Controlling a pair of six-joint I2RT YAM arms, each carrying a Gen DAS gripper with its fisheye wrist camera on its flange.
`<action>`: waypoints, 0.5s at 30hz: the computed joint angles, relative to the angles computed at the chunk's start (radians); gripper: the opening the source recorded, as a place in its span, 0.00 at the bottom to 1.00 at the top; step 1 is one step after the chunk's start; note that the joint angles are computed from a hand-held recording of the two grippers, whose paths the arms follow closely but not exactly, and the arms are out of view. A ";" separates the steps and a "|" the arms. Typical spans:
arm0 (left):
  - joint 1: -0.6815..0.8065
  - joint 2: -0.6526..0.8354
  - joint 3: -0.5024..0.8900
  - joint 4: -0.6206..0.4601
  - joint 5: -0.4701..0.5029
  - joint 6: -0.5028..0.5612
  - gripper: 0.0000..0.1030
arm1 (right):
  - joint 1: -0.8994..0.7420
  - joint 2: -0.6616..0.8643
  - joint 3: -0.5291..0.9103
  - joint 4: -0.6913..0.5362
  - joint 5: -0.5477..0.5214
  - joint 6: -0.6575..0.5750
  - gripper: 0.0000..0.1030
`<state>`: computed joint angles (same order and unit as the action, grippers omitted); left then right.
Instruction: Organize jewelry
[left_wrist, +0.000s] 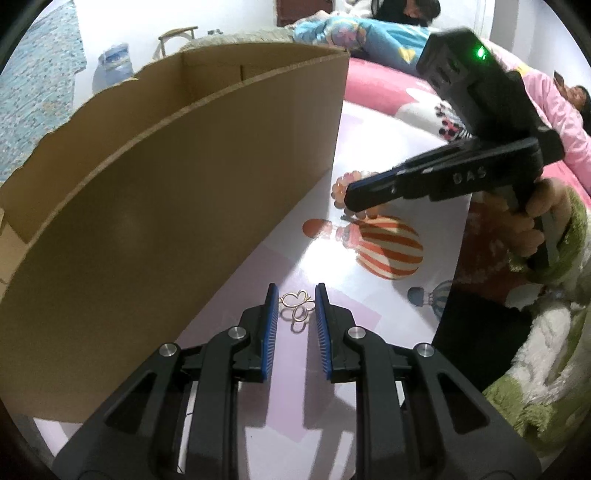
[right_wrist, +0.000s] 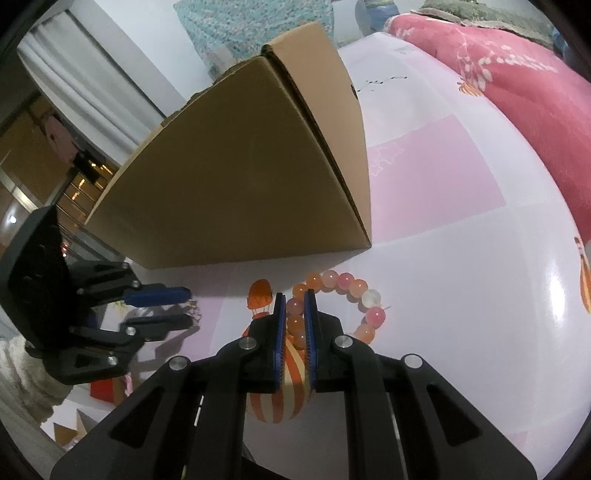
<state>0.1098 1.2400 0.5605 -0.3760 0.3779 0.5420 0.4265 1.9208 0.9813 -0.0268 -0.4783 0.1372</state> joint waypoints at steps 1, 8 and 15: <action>0.004 -0.016 -0.005 -0.003 0.004 -0.007 0.18 | 0.005 -0.001 0.007 -0.012 0.011 -0.003 0.10; 0.077 -0.166 -0.022 -0.080 0.067 -0.025 0.18 | 0.079 0.001 0.092 -0.139 0.142 -0.066 0.18; 0.176 -0.321 0.000 -0.205 0.138 -0.021 0.18 | 0.216 0.023 0.195 -0.267 0.412 -0.154 0.10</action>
<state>0.2862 0.9191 0.5604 -0.5806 0.5163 0.5206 0.6430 1.9440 1.1766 -0.2939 -0.0660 -0.0172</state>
